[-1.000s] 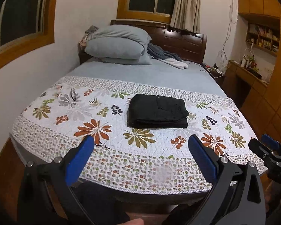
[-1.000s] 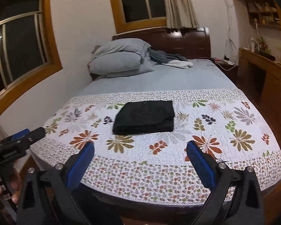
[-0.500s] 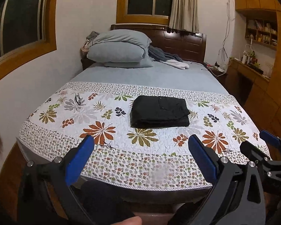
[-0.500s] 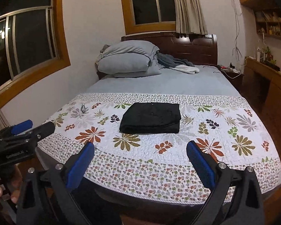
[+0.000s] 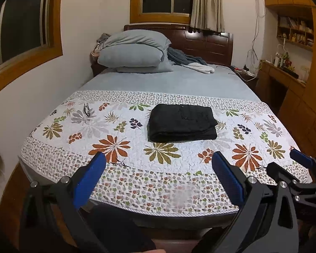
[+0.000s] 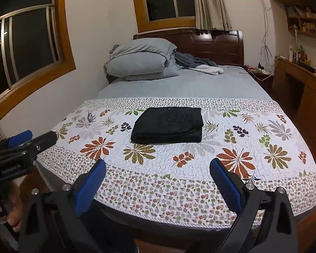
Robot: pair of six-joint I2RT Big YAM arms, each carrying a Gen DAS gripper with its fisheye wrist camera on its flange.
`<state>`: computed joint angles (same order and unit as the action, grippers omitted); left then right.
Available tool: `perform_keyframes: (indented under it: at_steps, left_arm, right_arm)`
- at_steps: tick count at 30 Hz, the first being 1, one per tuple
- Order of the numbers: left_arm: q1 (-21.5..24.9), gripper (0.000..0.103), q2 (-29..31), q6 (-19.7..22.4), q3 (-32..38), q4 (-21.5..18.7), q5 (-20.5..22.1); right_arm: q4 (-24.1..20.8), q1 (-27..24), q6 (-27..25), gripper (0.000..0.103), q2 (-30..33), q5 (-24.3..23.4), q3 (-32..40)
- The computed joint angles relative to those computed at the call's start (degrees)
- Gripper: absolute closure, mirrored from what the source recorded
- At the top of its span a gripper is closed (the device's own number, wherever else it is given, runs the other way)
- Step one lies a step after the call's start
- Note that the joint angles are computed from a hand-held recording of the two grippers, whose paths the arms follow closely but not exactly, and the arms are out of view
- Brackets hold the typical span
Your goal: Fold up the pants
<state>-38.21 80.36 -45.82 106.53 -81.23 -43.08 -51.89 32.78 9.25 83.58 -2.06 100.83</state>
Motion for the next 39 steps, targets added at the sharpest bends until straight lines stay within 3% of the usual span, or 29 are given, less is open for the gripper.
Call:
perform_keyframes:
  at_steps: [22,39]
  left_arm:
    - [3.48,0.003,0.06,0.94,-2.43,4.27,5.47]
    - [2.30,0.003,-0.65,1.59,-2.98,5.82,3.07]
  right_arm:
    - [-1.23,0.23,-0.80,0.004,3.83,-0.88,3.32]
    - [-1.13,0.25,-0.81,0.004,3.90,-0.84,3.47]
